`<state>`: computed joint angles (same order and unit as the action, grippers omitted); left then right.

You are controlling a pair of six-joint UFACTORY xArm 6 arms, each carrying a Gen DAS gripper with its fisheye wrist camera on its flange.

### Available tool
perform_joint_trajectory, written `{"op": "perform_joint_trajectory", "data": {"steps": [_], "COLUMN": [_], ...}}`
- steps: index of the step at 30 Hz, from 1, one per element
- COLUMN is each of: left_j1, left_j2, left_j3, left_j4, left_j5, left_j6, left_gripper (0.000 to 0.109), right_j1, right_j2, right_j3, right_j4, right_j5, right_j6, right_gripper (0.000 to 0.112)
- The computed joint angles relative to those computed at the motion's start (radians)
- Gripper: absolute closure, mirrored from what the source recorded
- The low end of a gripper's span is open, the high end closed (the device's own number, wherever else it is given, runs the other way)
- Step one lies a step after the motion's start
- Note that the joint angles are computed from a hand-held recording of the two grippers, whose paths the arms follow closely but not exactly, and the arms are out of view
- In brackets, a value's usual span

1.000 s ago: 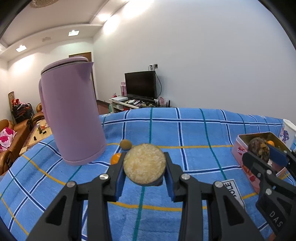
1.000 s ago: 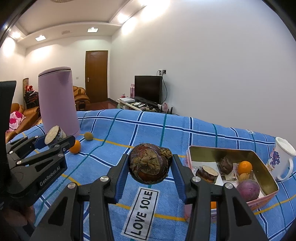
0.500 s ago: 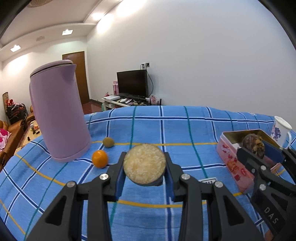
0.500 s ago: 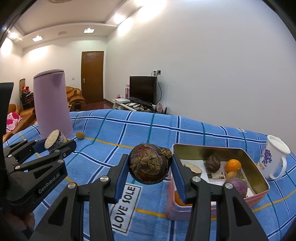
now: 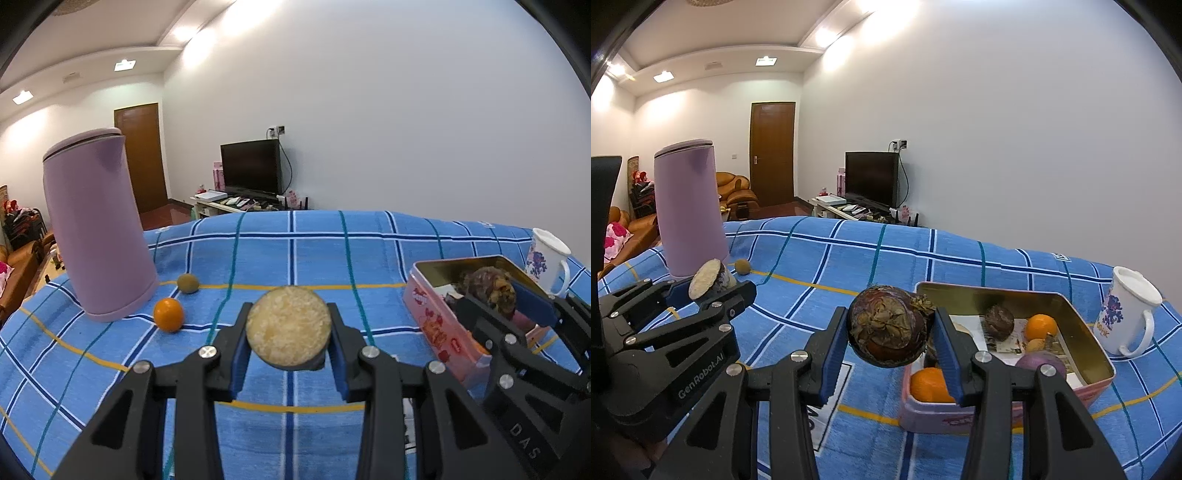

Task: Organize fruits
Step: 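Lower the brown fruit with the right tool while the left tool lowers the cut chunk into the tin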

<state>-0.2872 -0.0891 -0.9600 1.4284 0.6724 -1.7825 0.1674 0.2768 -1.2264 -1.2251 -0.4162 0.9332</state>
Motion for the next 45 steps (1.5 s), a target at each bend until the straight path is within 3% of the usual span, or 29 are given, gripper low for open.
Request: {"op": "perform_joint_trajectory", "data": {"steps": [45], "left_j1": [-0.117], "left_j2": [0.174], "left_j3": [-0.219], "left_j4": [0.006], "left_j5": [-0.001], "left_j6": [0.039], "left_gripper": [0.070], "right_j1": [-0.135], "right_j2": [0.036], "right_j3": [-0.075], "right_j4": [-0.085], "right_j5": [-0.022], "right_j6": [0.119], "right_gripper": [0.064]}}
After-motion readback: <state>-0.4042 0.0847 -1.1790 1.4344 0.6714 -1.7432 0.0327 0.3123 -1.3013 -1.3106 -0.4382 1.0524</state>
